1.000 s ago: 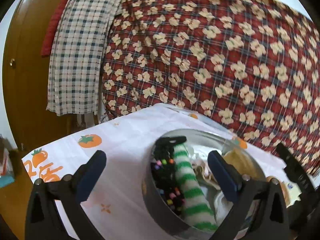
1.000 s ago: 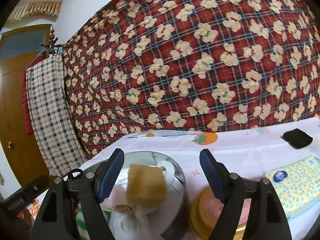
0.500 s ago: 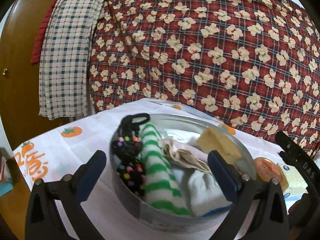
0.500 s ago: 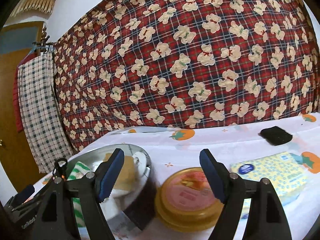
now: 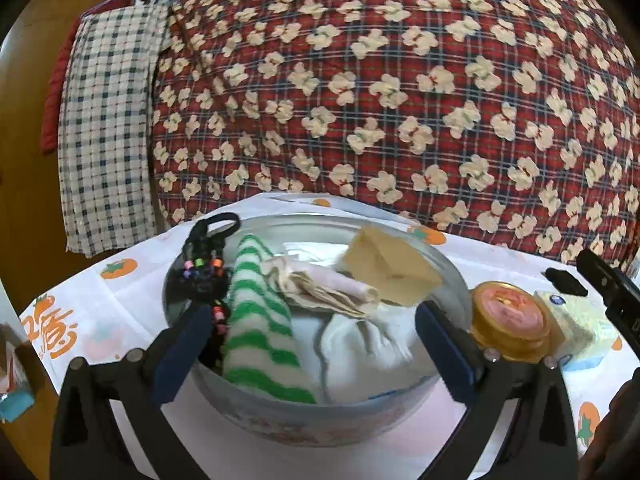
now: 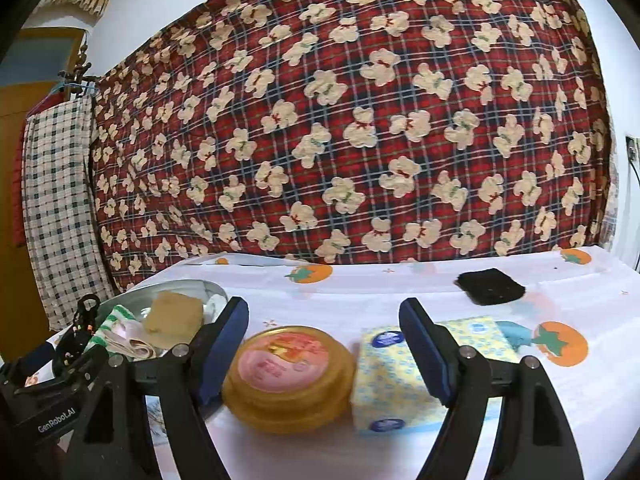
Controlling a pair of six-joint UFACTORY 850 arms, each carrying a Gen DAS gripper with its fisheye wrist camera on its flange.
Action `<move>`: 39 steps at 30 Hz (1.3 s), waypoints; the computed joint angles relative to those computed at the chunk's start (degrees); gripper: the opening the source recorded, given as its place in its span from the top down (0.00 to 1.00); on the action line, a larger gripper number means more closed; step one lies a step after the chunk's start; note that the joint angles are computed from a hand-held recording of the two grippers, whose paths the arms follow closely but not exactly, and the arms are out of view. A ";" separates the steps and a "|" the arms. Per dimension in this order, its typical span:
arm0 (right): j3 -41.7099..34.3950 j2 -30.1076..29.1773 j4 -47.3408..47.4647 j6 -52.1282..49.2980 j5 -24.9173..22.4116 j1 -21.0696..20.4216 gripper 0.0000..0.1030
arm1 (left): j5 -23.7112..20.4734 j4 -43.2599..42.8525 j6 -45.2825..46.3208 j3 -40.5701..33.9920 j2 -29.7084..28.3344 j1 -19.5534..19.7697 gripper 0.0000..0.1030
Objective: Organize soft objects
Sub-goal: 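Withdraw both open tools from the tin toward the remaining items, then grasp the light blue cloth with the right tool while the left tool grasps the black fuzzy plush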
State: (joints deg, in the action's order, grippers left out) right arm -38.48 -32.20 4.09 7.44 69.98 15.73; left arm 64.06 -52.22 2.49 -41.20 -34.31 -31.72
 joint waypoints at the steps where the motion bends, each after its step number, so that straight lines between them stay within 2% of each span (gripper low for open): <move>1: 0.41 0.13 -0.24 -0.01 0.37 -0.44 0.23 | -0.03 -0.16 0.35 -0.20 -0.06 -0.30 0.00; 13: 5.15 2.63 -1.54 -5.04 1.29 -5.45 0.23 | -2.53 2.72 1.61 -2.33 -0.23 -3.20 0.00; 23: 5.83 3.39 -3.68 -9.83 -2.16 -14.54 0.23 | -8.36 9.86 1.12 -6.43 -1.42 -5.61 0.00; 28: 3.30 2.94 -6.21 -9.01 -7.94 -19.59 0.23 | -10.66 12.63 -0.35 -8.62 -2.21 -6.55 0.00; 33: -0.50 1.53 -7.94 -8.51 -13.83 -22.70 0.23 | -13.74 15.46 -0.47 -10.86 -2.72 -6.71 0.00; 39: -9.08 -1.55 -23.25 1.03 -26.26 -25.77 0.23 | -19.79 21.54 -3.05 -13.56 -1.75 -5.02 0.00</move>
State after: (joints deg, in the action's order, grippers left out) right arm -47.56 -33.75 -19.15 8.47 43.72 -10.03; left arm 44.28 -30.68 -0.56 -54.75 -36.06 -36.74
